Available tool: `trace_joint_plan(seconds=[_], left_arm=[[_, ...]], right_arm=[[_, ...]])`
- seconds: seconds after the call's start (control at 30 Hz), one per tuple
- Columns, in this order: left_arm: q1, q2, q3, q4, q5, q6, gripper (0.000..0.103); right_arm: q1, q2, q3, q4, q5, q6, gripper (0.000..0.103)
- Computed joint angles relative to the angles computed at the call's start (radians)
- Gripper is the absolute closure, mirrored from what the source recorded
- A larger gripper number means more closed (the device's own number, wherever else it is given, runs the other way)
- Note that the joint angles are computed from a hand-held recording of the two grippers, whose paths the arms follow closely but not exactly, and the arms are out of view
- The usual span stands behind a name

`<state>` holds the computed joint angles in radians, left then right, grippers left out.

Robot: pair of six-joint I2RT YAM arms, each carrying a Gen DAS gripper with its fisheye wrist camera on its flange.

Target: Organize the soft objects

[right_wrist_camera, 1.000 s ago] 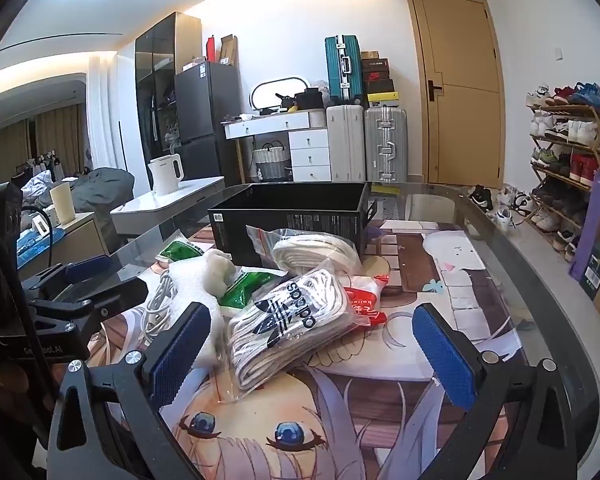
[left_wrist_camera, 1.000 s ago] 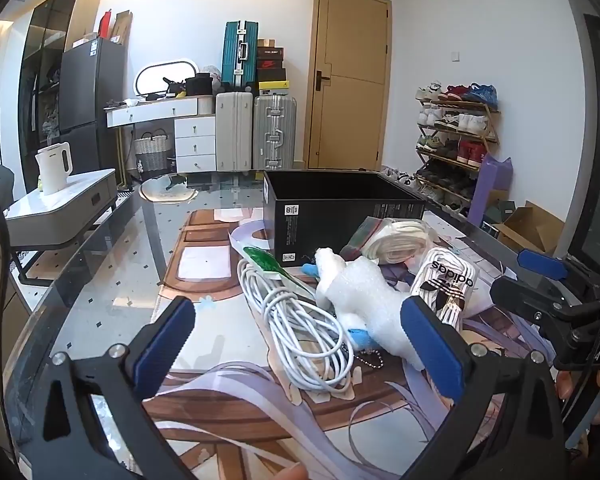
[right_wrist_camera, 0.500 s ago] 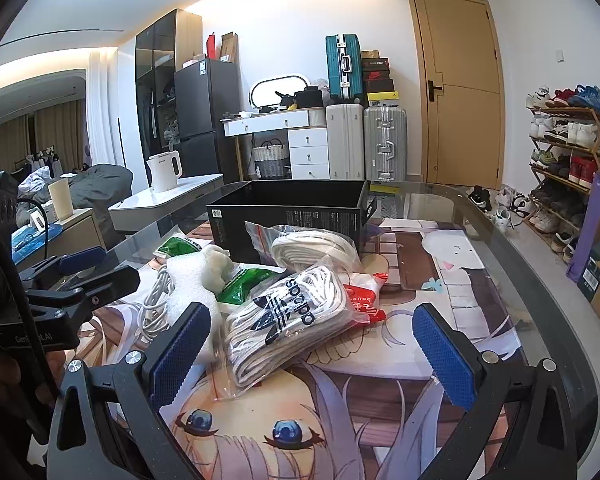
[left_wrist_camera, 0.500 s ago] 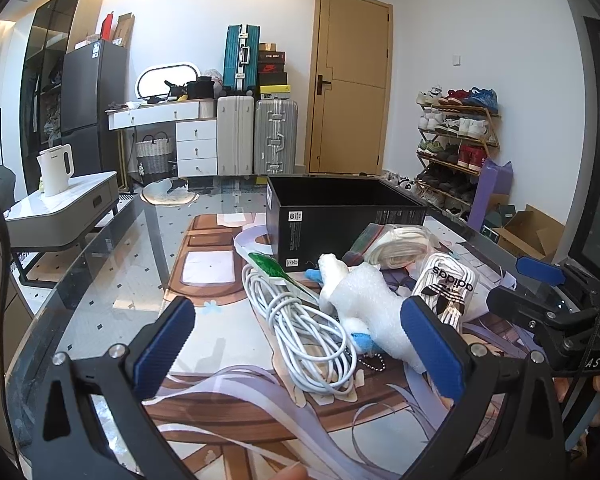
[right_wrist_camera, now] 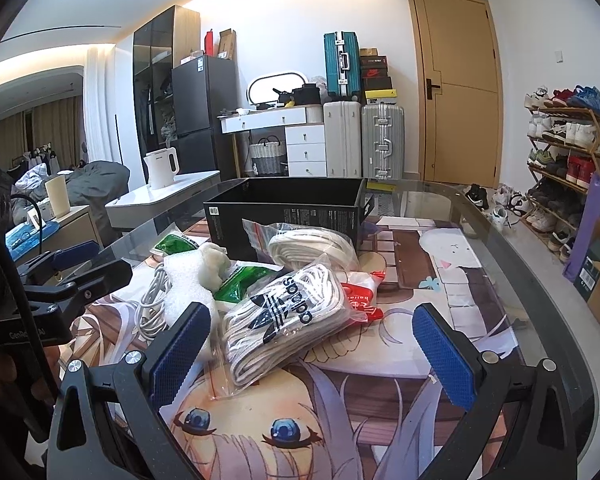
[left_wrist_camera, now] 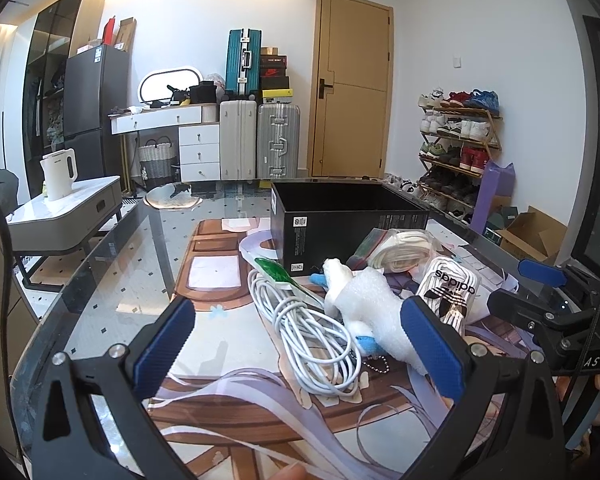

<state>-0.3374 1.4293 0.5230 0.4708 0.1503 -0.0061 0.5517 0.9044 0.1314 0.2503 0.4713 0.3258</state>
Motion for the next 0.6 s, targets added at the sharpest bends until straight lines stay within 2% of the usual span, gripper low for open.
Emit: trace_joint_plan(seconds=[0.6], left_arm=[[0.015, 0.008, 0.017, -0.016, 0.013, -0.01, 0.0]], right_arm=[[-0.003, 0.005, 0.006, -0.019, -0.004, 0.011, 0.0]])
